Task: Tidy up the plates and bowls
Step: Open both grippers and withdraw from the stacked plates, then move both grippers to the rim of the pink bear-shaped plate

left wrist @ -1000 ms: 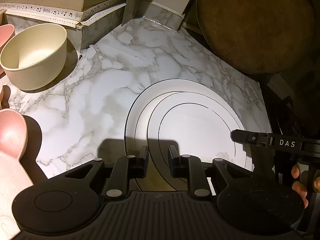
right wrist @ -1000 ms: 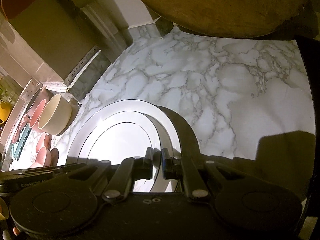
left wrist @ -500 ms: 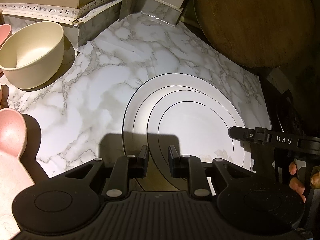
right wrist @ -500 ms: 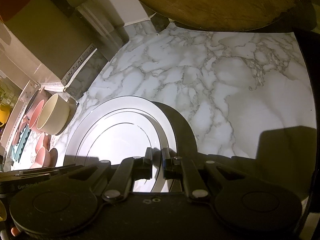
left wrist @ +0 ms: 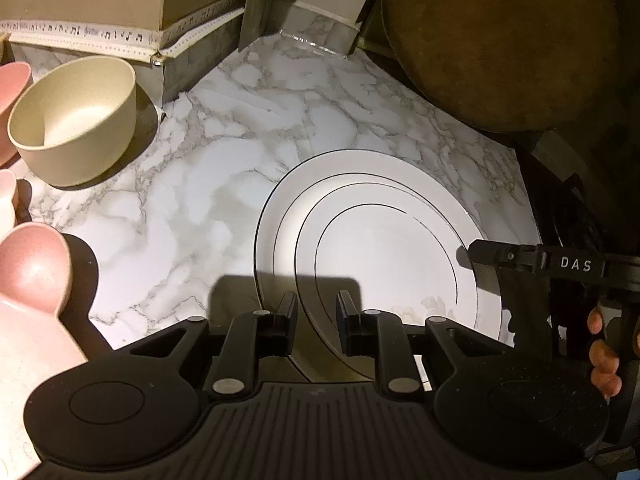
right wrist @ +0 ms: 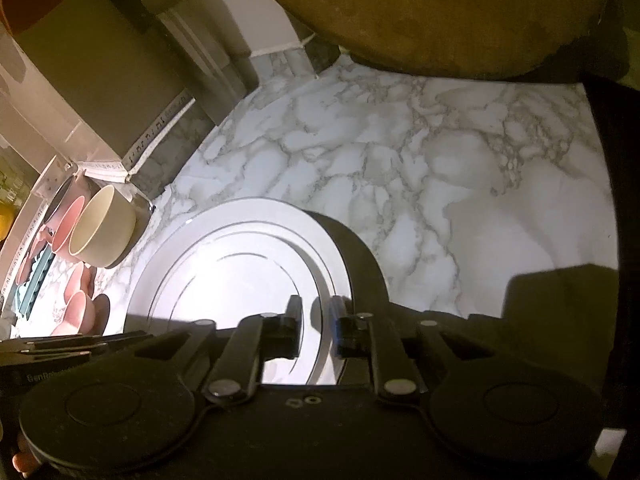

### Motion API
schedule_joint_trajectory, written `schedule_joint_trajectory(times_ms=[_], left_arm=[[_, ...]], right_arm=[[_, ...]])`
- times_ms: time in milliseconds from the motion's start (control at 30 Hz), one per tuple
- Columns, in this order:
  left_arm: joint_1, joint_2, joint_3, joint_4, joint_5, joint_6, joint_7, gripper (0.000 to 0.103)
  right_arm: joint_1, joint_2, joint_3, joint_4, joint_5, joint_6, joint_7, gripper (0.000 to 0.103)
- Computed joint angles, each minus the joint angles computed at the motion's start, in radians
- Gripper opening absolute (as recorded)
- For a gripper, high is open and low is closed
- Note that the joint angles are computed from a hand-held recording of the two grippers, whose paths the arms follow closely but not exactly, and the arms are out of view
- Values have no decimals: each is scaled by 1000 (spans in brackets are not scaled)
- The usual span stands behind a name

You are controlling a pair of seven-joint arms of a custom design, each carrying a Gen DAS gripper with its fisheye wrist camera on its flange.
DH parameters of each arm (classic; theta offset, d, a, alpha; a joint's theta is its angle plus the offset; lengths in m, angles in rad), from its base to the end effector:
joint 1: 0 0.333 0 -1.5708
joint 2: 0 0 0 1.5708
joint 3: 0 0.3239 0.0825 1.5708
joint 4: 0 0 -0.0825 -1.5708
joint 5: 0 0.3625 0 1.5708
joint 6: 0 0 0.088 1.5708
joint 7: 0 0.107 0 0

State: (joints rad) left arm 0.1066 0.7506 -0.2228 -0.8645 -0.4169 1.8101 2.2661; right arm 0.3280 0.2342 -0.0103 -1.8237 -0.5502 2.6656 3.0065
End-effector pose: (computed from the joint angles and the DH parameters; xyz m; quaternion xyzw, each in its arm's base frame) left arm 0.7507 -0.0501 0.5116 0.4123 -0.8619 0.2928 0.0367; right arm 0.6084 0.2167 0.4907 -0.3947 0.8512 -0.1650 0.3041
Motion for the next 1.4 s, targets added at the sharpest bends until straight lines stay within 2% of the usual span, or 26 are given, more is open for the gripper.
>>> schedule_joint_trajectory(times_ms=[133,400,567,667,733,800,900,1000,1100,1133,1267,1300,1400], left_arm=[[18,-56,-3,-85,-24,52,42,20],[57,-120,-1,-163,-80,100,108,20],[84,-165,4,-216,-121,130,152,21],[103,-196,7,-255,-151,156,187,29],[116,-219,10,-284,-177,176,209,44],[132,-246,13,-323,-209,208,237,56],[147,-269,23,-350,-238,231,268,56],[160,-279,34,-361,-256,245,279,57],[172,-292,44,-383,-270,278,292,64],[177,-296,47,-390,-277,290,298,67],[199,-305,54,-409,-302,325,321,72],[203,-304,57,-410,-304,333,323,75],[214,-308,65,-425,-308,365,327,78]], right_arm=[[18,2,0,28,-36,-19,0,21],[68,21,6,112,-120,-75,-9,26],[106,39,8,176,-184,-121,-7,34],[127,52,7,213,-215,-141,-1,40],[142,63,7,239,-234,-157,0,44],[158,72,6,266,-254,-174,-1,47],[178,93,6,308,-274,-189,-5,54],[201,123,2,361,-292,-204,-23,66],[223,165,-2,429,-294,-217,-58,71],[230,177,-6,447,-292,-219,-67,78],[253,240,-15,541,-261,-242,-129,86],[259,258,-18,567,-249,-248,-142,94],[274,300,-33,626,-230,-235,-172,99]])
